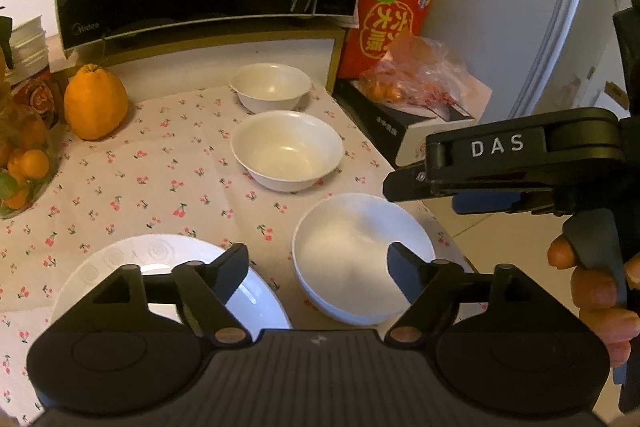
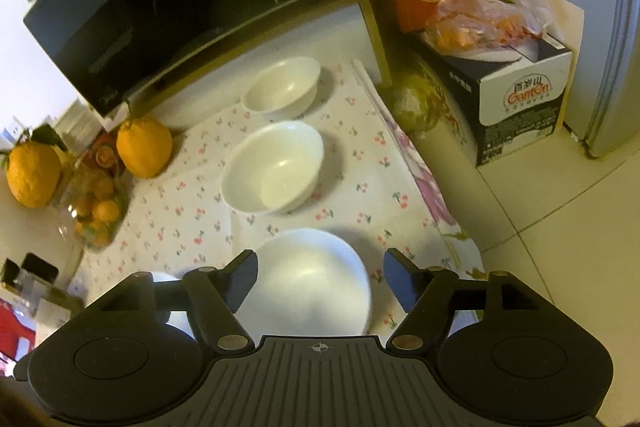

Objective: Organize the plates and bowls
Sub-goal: 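Lower the white bowl beside the plates and open both tools, then move both tools toward another white bowl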

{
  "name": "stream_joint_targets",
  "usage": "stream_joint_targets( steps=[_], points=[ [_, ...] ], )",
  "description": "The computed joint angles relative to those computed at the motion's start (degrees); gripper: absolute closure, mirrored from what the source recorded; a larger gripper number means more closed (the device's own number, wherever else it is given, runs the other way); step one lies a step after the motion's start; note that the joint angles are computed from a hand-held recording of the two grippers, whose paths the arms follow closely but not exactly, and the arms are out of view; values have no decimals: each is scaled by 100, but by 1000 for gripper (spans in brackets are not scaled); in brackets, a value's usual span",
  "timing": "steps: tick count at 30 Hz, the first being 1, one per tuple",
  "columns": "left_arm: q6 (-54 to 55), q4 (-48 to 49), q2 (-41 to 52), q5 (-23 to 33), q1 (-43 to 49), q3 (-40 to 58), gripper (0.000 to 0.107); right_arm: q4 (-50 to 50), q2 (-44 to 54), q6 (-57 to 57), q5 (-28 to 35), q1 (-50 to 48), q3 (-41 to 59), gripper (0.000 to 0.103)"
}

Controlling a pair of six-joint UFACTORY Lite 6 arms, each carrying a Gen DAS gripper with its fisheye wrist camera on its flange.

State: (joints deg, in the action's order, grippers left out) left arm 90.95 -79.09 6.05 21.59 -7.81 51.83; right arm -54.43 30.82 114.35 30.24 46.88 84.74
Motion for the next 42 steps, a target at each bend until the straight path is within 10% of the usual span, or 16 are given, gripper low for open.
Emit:
stream_joint_targets(
  steps=[13, 25, 35, 42],
  points=[
    [640, -703, 939, -545, -67, 983, 11, -531, 595, 81, -4, -347, 569, 22],
    [-1216, 595, 2742, -807, -85, 2885, 11, 818, 2163, -1843, 149, -922, 2802, 21],
    [-2386, 1336, 3707, -579, 17, 3948, 30, 208, 2661, -912, -675, -1347, 2946, 23],
    [-2877, 1642, 4181, -367, 73, 4418, 49, 529, 3076, -1318, -724, -1411, 3368, 47]
  ],
)
